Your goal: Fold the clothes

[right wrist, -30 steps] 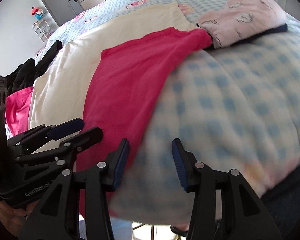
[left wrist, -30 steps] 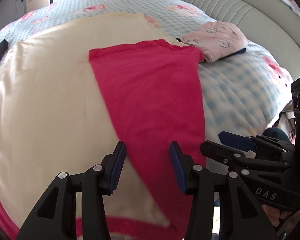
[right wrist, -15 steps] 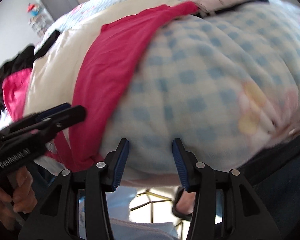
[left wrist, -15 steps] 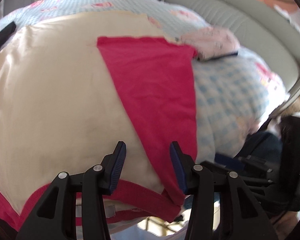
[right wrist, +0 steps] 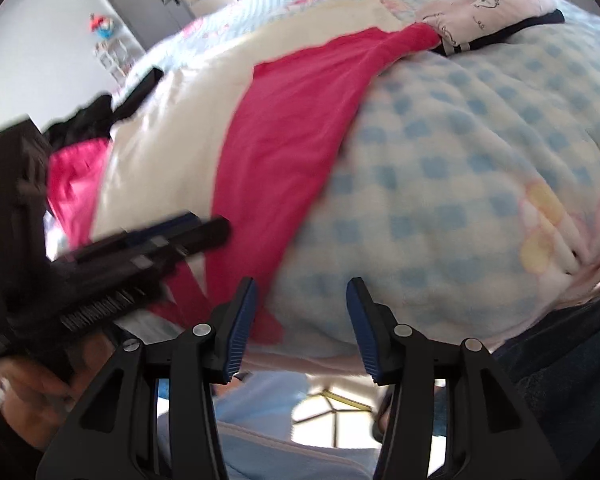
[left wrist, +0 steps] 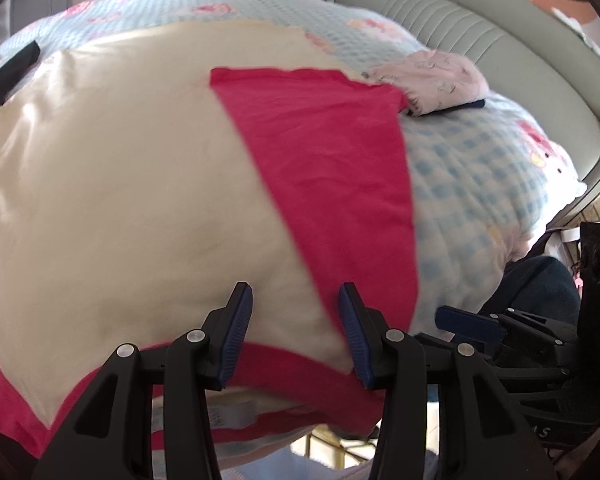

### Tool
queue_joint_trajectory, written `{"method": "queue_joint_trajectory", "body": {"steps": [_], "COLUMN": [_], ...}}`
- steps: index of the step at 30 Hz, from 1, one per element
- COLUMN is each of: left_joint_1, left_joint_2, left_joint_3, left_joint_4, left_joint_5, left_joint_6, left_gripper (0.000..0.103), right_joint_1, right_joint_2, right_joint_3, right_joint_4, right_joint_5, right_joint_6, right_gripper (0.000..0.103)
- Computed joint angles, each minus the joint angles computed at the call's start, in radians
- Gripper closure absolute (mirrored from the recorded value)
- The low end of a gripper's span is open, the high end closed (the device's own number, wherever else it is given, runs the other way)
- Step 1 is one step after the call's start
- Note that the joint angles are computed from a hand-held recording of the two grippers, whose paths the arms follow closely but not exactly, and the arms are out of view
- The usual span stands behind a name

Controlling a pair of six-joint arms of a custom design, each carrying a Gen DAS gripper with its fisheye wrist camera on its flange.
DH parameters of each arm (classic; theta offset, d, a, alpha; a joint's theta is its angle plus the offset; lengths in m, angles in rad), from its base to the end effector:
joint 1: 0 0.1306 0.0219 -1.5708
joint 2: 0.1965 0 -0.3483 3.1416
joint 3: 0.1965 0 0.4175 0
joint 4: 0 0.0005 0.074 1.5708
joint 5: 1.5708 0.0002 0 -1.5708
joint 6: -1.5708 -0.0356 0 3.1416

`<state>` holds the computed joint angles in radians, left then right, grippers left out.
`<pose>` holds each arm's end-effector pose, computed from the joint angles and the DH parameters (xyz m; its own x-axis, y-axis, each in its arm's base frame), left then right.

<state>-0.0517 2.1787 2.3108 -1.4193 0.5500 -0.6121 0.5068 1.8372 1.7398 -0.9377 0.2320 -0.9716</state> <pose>0.7137 -0.0561 0.3269 -0.6755 0.5255 -0.5173 0.7065 0.6621 -0.2499 0.5710 0.3070 0.3081 -0.7294 0.5143 -0.4512 0.4123 0.8567 0.3100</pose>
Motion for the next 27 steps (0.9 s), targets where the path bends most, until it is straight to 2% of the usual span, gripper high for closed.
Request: {"method": "queue_joint_trajectory", "body": {"steps": [2,4,6,9,11,13,15,22,24,27], "left_joint_1": [0.003,0.009,0.013,0.016,0.008,0.0,-0.001,0.036,0.041,0.043], "left_joint_2": [0.002,-0.019,-0.032,-0.012,-0.016,-0.032,-0.04,-0.022,-0.003,0.015], "left_joint_3": [-0.001,-0.037,-0.056,-0.022,-0.031,-0.064,-0.078,-0.021,0.009,0.03], "left_joint_4": [-0.006,0.014,0.025,-0.02,-0.016,0.01,0.019,-0.017,-0.037,-0.05], "left_joint_5": [-0.022,-0.012,0.013,0.079,0.061,0.016,0.007,0.118,0.132,0.126], "left_joint_6": [-0.013,-0.017,-0.019,-0.036,-0.046,-0.051,-0.049,-0.009,0.004,0.017], "left_gripper": [0.057,0.057,0.057,0.057,0.057,0.057,0.057,0.056,0.056,0.056], "right_joint_1": [-0.005,-0.004,0.001,0.002,-0.002,-0.007,-0.013,0.021,0.024,0.004], "right_joint_2": [-0.02,-0.023,-0.007,0.026,0.047,0.072,0.092,0.007,-0.012,0.002], "right_joint_3": [-0.047,-0.063,-0.044,-0.008,0.0,0.013,0.028,-0.014,-0.03,-0.023], "right_joint_4": [0.051,0.081,0.073,0.056,0.049,0.008,-0.02,0.103,0.141,0.156], "right_joint_5": [-0.058,-0.087,-0.093,-0.095,-0.126,-0.179,-0.217,-0.12,-0.095,-0.124], "right_joint_6": [-0.025,-0.032,-0.02,-0.018,-0.026,-0.046,-0.057,0.032,0.036,0.012], "right_gripper": [0.055,0.055,0.055,0.055,0.055,0.063,0.071,0.072,0.068,0.063]}}
